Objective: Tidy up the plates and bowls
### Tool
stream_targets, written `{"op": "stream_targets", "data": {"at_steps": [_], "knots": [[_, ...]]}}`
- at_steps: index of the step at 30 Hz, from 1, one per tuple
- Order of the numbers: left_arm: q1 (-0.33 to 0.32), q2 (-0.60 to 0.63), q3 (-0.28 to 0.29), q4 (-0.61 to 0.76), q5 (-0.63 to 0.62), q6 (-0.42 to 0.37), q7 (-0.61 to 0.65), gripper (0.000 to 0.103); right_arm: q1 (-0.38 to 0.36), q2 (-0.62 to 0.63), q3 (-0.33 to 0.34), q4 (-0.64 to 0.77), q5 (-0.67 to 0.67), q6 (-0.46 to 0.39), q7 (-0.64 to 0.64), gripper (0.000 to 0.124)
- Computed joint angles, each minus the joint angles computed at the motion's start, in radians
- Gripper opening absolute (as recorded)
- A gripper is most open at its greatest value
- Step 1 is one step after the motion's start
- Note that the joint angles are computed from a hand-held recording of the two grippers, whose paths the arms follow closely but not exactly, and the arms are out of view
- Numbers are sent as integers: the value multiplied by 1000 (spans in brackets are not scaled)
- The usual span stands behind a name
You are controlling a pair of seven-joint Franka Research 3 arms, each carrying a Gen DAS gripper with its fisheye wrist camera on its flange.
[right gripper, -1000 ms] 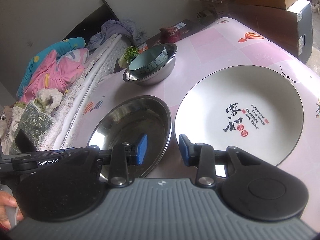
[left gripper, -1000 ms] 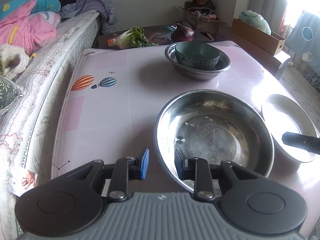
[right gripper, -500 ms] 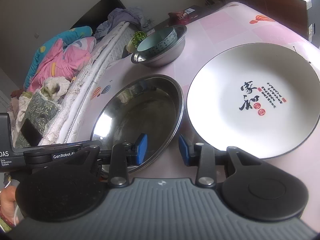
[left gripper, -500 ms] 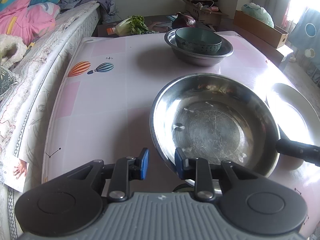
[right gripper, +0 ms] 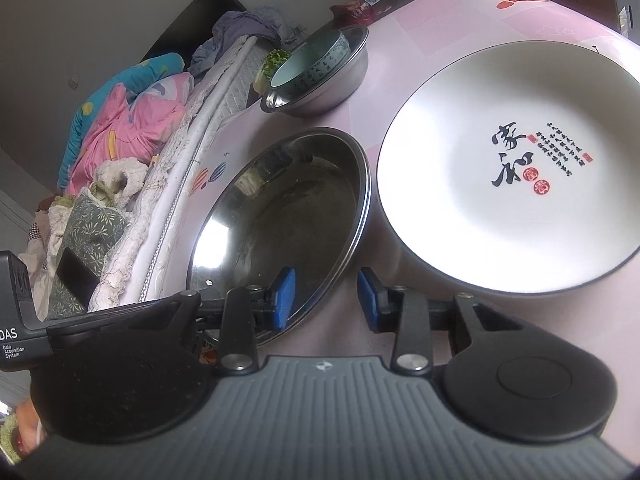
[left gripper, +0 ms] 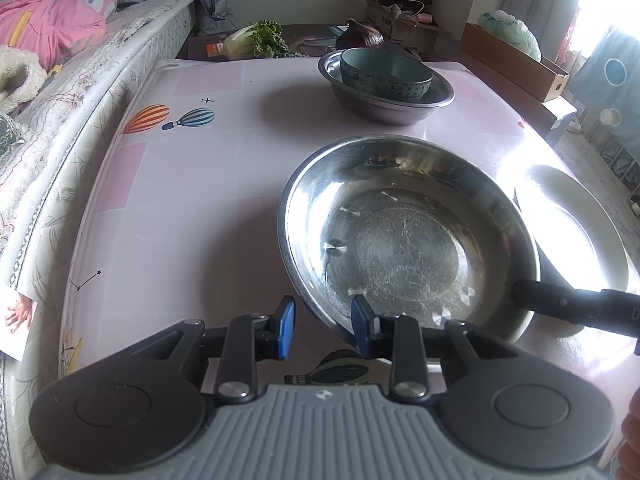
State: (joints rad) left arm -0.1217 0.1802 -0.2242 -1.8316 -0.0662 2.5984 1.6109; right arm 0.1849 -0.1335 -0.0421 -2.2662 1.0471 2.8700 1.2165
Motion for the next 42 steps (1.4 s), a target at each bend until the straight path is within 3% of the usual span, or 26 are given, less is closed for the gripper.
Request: {"op": "stream_targets", "data": {"at_steps": [4,17,21,29,34,36,38,42], "knots": [[5,6,-1,6,-10,2,10,27,-6,22,15,24,-79,7,48,33],[25,31,1,29,-27,10,11,29,-13,58,22,70,-102,-22,68,34],[26,9,7,3,-14,30,-7,41,-16,38,21,49,-120,-21,86,36],[14,-71,18,-84,32,100,-34,63,15,-94,-7,-77,-62,62,46,61],[-3,-150,11,-164,-27,173,12,82,15,-206,-15,-182,-114,155,77,79],[-21,-185,10,-209,-52,228,36,88,-28,-253,15,-231,-204,194,140,85],[-48,-217,12,-248,-105,270,95,91,-135,-306,91,-284,-326,215,225,89],[-134,-247,29,-277,-333,292,300,91,-353,-426,234,-370,-526,218,326,102]]}}
